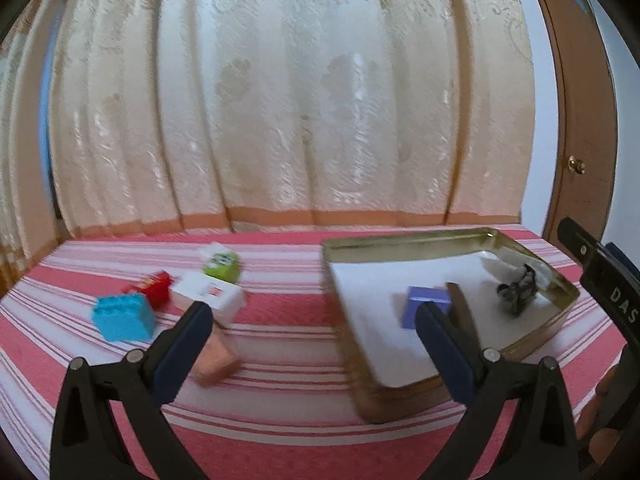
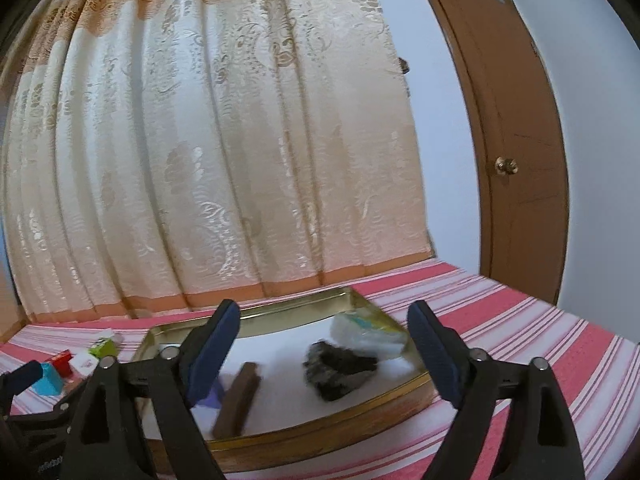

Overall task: Organize rigid objects
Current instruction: 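Lift both open tools away from the tin toward the remaining objects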

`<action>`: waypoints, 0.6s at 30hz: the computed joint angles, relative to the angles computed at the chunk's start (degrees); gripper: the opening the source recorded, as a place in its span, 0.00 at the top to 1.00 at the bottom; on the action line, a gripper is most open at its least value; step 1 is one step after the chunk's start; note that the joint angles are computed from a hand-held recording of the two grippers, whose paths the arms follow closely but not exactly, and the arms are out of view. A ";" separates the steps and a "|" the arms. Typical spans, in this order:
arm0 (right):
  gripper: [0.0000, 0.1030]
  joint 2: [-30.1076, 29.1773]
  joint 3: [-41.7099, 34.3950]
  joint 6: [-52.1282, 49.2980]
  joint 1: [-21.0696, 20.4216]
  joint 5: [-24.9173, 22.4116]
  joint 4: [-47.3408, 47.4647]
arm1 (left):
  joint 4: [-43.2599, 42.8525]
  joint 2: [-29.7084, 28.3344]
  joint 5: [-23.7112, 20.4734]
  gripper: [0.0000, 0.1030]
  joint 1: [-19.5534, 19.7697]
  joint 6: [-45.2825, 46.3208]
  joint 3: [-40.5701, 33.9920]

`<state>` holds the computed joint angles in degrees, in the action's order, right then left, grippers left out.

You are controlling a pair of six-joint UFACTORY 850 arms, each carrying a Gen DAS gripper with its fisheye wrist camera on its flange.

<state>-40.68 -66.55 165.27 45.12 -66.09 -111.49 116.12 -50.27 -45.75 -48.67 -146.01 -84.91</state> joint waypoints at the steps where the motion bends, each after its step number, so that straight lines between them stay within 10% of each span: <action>1: 0.12 -0.12 -0.24 0.33 0.16 0.31 -0.38 | 0.08 0.32 -0.71 0.00 0.12 -0.14 0.64; 18: 0.12 -4.10 -7.45 5.07 2.40 6.69 -8.20 | 1.54 6.63 -7.57 0.00 6.08 -5.58 12.89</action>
